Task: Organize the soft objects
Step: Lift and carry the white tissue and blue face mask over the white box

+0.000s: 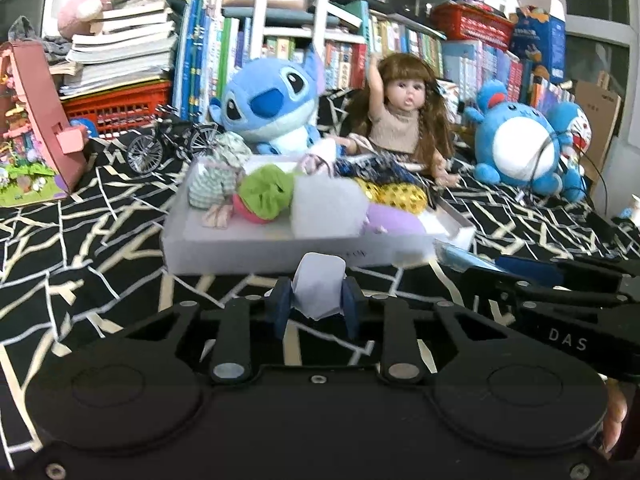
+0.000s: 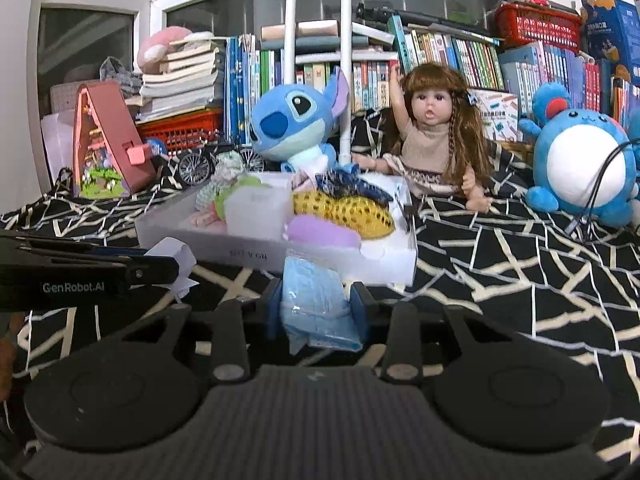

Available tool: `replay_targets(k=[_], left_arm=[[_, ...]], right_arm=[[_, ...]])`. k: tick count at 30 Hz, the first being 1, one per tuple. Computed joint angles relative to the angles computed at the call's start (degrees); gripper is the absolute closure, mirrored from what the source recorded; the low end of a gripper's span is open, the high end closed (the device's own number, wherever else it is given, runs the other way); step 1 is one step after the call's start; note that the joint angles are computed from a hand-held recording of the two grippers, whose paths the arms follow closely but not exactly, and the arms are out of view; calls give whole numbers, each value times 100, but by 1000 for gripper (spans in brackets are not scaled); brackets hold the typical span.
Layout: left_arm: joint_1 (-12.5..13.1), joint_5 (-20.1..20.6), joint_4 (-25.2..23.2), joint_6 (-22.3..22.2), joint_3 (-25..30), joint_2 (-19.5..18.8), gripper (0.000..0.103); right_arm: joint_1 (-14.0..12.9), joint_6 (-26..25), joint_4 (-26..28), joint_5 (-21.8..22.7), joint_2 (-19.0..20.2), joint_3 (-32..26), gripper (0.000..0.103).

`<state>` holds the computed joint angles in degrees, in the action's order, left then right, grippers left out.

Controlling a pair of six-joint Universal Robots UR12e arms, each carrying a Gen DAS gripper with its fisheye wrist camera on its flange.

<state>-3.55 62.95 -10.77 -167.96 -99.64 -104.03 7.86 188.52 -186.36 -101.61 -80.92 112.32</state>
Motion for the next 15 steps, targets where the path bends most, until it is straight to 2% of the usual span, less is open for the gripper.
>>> replay_targets(k=[6,15], left_arm=[[25,120,61,-208,191,-80,77],[23,277,-150,-452,612,-286,77]], right_arm=[[-13,-53,-96,14,52,-136,62],[-25,-299,-237,158,196,-461,62]])
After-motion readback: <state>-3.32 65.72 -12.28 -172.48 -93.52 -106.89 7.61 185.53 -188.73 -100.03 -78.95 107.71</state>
